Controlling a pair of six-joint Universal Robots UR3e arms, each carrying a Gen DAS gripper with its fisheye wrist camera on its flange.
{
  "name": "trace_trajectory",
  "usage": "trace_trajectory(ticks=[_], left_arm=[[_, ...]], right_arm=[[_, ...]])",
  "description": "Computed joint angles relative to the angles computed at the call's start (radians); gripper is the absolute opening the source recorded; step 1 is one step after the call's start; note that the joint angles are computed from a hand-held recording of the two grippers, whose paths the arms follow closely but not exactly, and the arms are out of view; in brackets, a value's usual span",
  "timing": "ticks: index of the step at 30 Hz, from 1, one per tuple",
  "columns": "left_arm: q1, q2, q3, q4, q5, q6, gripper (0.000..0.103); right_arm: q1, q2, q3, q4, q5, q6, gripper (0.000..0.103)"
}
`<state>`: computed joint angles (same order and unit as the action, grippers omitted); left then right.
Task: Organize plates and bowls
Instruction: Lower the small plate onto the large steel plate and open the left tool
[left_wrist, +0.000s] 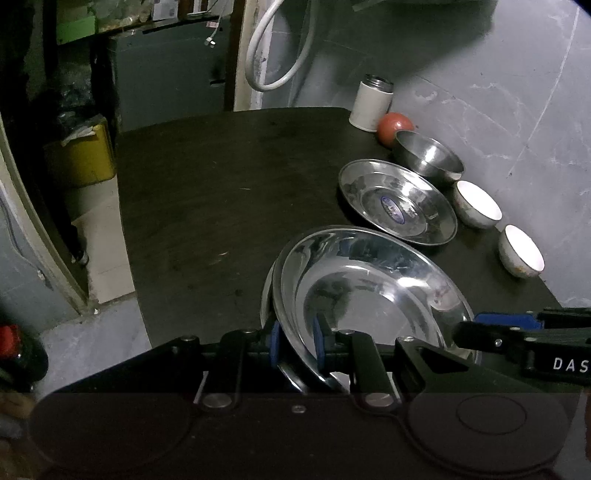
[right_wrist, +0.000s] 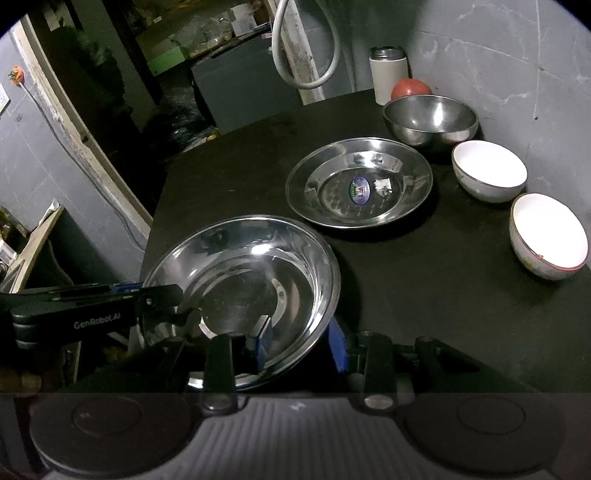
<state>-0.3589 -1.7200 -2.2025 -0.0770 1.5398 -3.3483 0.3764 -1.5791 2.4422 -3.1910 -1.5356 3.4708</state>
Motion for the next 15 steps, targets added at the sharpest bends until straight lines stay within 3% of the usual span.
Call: trace_trajectory(ticks=[9,11,15], left_arm=[[-0.007,-0.001,0.007,-0.011,0.012,0.01,0.021],[-0.01,-0.002,0.006,-0.007,0.019,0.004,0.025],[-0.008,0.001,0.004,-0.01,0.015,-0.006,0.041]], right_arm=[[0.013,0.009,-0.002,-0.021,-0.002,-0.018,0.042],[0.02,0.013,-0.004,-0.027,-0.006,-0.024,0.043],[0.021,0.019,-0.001,-0.038,-0.004,-0.017,0.045]])
